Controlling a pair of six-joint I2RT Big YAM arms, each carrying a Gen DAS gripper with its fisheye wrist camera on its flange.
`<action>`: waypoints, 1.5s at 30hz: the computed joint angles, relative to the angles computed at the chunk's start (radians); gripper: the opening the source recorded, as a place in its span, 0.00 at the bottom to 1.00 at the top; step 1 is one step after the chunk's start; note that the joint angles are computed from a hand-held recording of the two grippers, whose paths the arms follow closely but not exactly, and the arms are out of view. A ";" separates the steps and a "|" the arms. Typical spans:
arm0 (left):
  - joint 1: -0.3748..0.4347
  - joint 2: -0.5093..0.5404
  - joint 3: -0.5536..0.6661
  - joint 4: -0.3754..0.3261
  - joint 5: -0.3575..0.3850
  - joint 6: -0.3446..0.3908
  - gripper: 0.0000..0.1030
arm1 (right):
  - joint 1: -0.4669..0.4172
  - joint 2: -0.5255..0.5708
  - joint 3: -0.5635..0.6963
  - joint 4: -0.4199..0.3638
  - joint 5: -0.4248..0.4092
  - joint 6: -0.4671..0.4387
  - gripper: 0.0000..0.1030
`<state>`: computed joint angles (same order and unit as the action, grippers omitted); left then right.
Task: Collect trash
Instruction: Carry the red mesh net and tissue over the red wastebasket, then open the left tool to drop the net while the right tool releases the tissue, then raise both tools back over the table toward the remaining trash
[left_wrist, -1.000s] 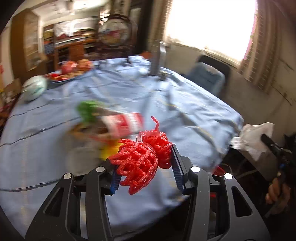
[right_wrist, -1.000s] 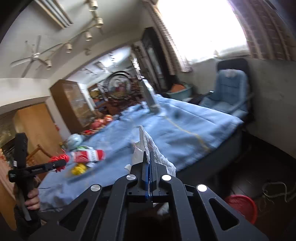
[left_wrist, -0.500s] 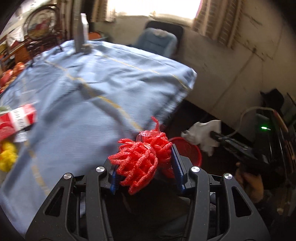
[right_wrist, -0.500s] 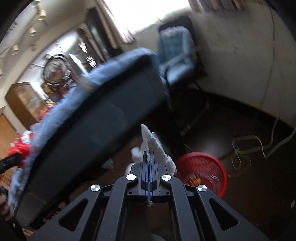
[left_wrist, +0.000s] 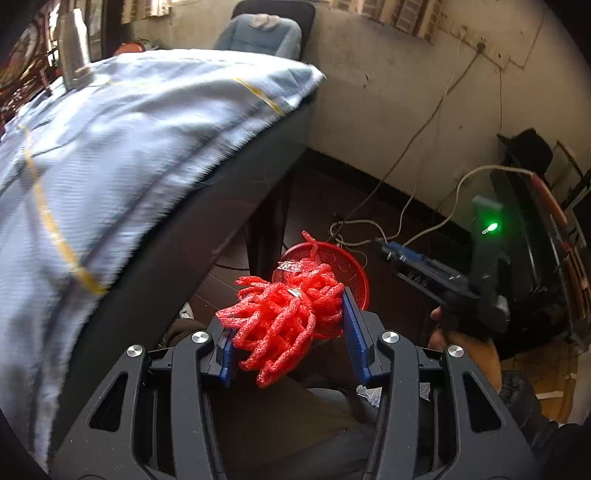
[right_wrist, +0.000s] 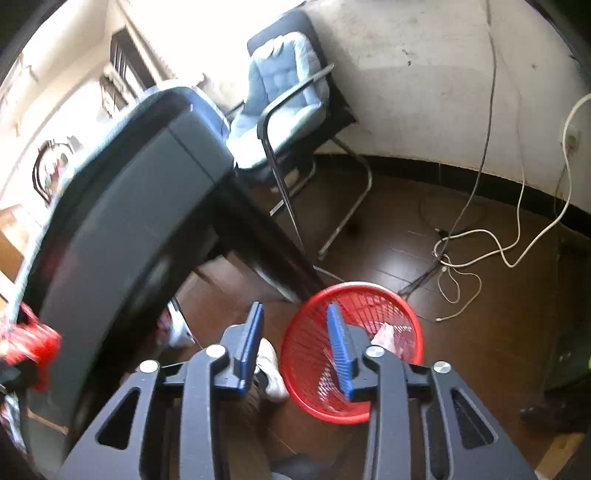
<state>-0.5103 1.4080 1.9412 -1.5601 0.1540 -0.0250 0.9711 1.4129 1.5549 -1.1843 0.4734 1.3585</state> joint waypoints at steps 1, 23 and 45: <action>-0.012 0.007 -0.007 0.004 -0.004 0.002 0.46 | 0.004 -0.003 -0.001 -0.003 0.017 0.012 0.42; -0.137 0.249 0.076 0.061 -0.031 -0.032 0.84 | -0.002 -0.124 -0.114 -0.022 0.123 0.205 0.51; -0.144 0.094 -0.053 0.095 -0.216 -0.076 0.92 | 0.007 -0.037 0.002 -0.102 0.102 0.137 0.83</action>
<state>-0.6543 1.5024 1.8881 -1.4649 -0.0621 -0.1005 0.9779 1.3764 1.5566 -1.2861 0.5754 1.4959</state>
